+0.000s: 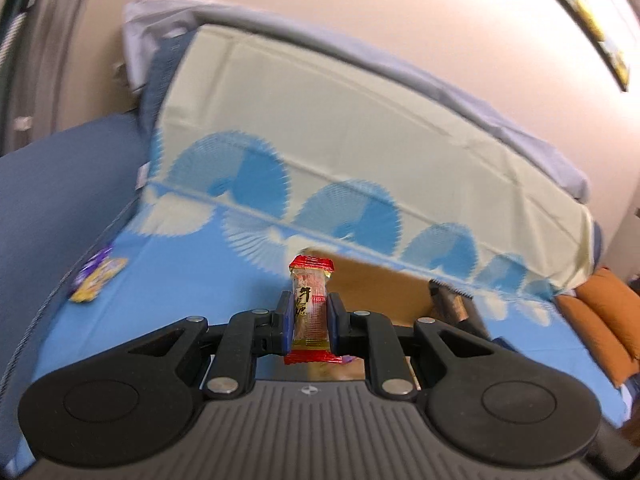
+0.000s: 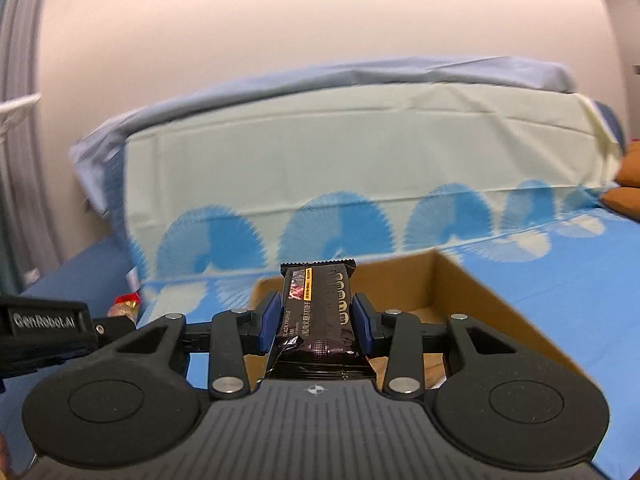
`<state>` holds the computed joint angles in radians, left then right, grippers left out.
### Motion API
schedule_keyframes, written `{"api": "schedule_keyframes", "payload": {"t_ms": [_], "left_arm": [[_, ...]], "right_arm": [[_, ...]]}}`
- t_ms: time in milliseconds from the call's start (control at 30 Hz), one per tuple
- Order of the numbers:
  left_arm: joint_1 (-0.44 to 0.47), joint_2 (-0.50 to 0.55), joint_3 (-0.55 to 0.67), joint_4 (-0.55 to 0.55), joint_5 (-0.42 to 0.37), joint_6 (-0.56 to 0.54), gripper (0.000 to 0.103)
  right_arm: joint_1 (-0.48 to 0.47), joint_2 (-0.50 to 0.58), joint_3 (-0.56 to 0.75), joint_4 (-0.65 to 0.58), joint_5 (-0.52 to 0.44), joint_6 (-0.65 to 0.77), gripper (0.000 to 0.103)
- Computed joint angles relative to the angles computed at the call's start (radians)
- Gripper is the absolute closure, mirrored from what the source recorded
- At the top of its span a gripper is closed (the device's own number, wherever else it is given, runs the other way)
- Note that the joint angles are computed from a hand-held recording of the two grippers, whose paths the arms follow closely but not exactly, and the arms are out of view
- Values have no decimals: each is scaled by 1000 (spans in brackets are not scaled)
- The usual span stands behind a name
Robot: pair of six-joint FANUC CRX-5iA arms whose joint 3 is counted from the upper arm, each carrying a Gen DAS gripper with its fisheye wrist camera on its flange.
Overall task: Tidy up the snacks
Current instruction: 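Hold the wrapped snack and chocolate bar and lift them toward the box, then open the right gripper over the box while the left gripper releases the wrapped snack, then move the open left gripper down to the purple bar and close it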
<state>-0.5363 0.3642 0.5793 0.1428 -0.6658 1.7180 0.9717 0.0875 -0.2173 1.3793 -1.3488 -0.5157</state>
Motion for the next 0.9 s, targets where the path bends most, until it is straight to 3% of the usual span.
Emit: {"api": "schedule_keyframes", "payload": {"t_ms": [133, 167, 200, 267, 333, 467, 533, 633, 767, 900], "left_arm": [[-23, 37, 22, 134, 45, -165, 85], [-27, 41, 17, 181, 54, -234, 76], [-33, 49, 24, 212, 48, -294, 61], [-43, 36, 1, 213, 78, -332, 57], [-43, 13, -41, 218, 111, -339, 57], [-17, -24, -88, 145, 116, -227, 58], [1, -45, -105, 77, 101, -153, 64], [34, -63, -106, -50, 54, -44, 75], [62, -63, -70, -266, -49, 120, 76], [80, -14, 2, -419, -120, 176, 76]], "right_arm": [[6, -3, -12, -3, -92, -44, 60], [8, 2, -7, -14, -119, -45, 57], [10, 3, -5, -29, -135, -36, 43], [10, 7, 4, -62, -151, -26, 33], [9, -2, -3, -73, -137, -35, 33], [6, 4, 1, -74, -116, -23, 32], [7, 10, 8, -77, -105, -10, 32], [10, 22, 18, -65, -93, 10, 32], [9, 35, 30, -35, -47, 38, 32], [3, 41, 40, -15, 18, 68, 32]]}}
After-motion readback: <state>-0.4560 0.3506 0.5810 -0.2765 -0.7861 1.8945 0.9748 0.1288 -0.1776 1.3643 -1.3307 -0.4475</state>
